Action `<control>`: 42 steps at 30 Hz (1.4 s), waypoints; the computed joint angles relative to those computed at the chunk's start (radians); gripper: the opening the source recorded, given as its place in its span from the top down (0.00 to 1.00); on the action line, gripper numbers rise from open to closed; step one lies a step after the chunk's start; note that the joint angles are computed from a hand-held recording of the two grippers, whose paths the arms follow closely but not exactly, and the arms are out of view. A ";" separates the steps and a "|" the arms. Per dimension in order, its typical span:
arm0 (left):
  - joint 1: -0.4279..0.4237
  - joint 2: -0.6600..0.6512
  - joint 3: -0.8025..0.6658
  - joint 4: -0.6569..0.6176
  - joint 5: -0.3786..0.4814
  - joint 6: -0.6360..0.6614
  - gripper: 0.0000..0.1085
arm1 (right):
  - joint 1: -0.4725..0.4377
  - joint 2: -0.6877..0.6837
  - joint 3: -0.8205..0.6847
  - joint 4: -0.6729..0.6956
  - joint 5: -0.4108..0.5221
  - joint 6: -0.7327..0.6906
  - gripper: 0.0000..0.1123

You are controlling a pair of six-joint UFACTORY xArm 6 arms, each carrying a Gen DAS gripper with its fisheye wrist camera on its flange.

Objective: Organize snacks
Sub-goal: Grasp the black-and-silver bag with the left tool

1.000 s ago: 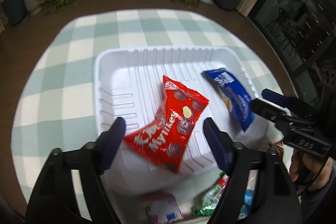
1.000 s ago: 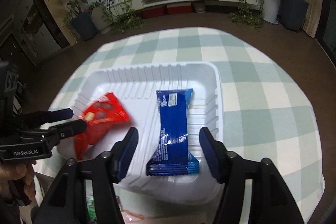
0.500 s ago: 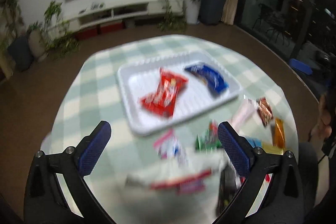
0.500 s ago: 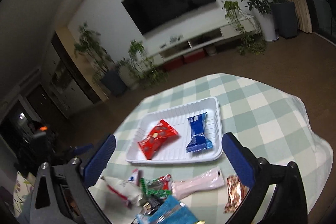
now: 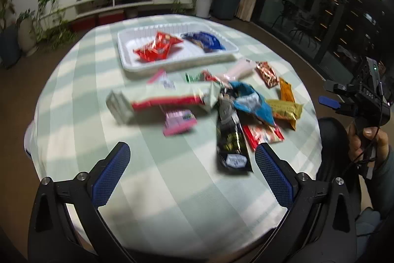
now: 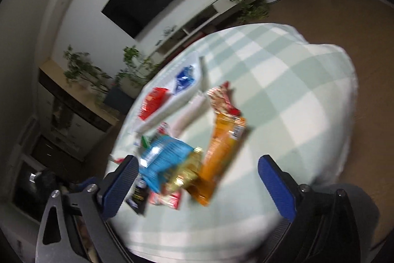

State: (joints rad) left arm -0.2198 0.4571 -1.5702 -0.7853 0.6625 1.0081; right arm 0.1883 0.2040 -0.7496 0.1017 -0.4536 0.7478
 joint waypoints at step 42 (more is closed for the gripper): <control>-0.144 0.450 -0.629 0.461 0.291 -0.408 0.80 | 0.146 -0.026 -0.030 0.419 0.131 -0.489 0.28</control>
